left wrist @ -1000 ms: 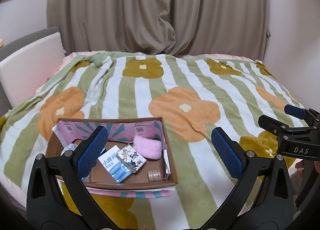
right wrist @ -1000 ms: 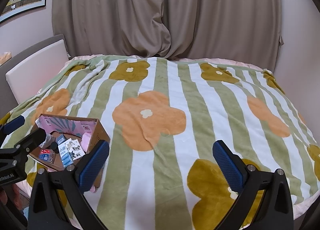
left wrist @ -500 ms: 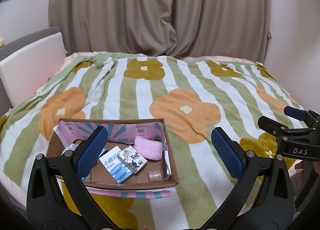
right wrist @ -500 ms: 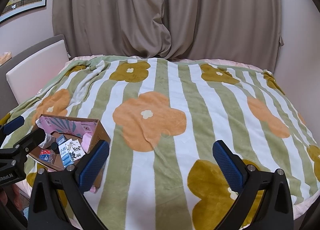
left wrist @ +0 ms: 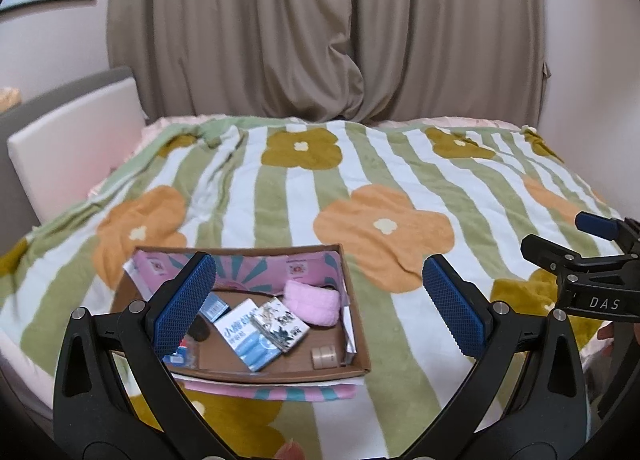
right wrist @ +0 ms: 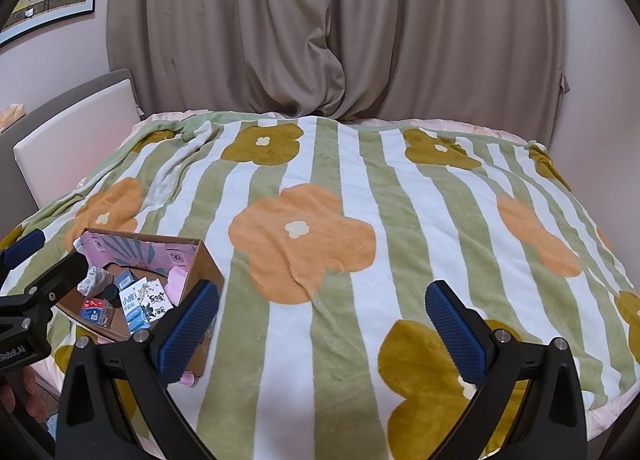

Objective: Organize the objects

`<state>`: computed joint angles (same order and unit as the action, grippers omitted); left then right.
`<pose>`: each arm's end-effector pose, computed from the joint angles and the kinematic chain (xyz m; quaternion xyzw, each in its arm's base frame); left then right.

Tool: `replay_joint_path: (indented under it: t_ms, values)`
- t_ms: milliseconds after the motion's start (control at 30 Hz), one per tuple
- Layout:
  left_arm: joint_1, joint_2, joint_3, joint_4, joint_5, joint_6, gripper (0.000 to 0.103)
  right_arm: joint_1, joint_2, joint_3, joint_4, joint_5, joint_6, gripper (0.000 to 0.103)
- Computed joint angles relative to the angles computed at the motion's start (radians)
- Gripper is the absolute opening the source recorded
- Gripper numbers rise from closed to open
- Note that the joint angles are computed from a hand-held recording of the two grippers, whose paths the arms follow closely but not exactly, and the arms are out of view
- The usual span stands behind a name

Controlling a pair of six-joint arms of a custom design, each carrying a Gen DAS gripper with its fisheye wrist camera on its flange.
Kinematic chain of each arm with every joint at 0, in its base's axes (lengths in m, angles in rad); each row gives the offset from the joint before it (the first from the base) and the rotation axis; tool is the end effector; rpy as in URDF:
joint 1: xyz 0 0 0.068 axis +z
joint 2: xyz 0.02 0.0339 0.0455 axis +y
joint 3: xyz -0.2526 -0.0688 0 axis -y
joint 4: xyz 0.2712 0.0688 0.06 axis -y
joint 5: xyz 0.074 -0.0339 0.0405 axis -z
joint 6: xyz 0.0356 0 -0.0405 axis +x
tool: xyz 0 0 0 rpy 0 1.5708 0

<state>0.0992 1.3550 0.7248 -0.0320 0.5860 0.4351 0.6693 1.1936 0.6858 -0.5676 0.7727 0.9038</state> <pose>0.3026 0.0103 0.1852 0.2688 0.8270 -0.1394 0.4737 0.2040 0.1297 0.1814 0.1968 0.8810 -0.0972 0.4190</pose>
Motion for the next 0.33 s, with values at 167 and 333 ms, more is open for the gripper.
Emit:
replay_joint_path:
  t_ms: [167, 333]
  values:
    - [-0.014, -0.028, -0.036, 0.045, -0.019, -0.021, 0.103, 0.001, 0.000, -0.003, 0.003, 0.000, 0.000, 0.103]
    - [-0.015, -0.028, -0.047, 0.053, 0.008, -0.023, 0.103, -0.002, 0.011, 0.009, 0.001, -0.004, -0.005, 0.103]
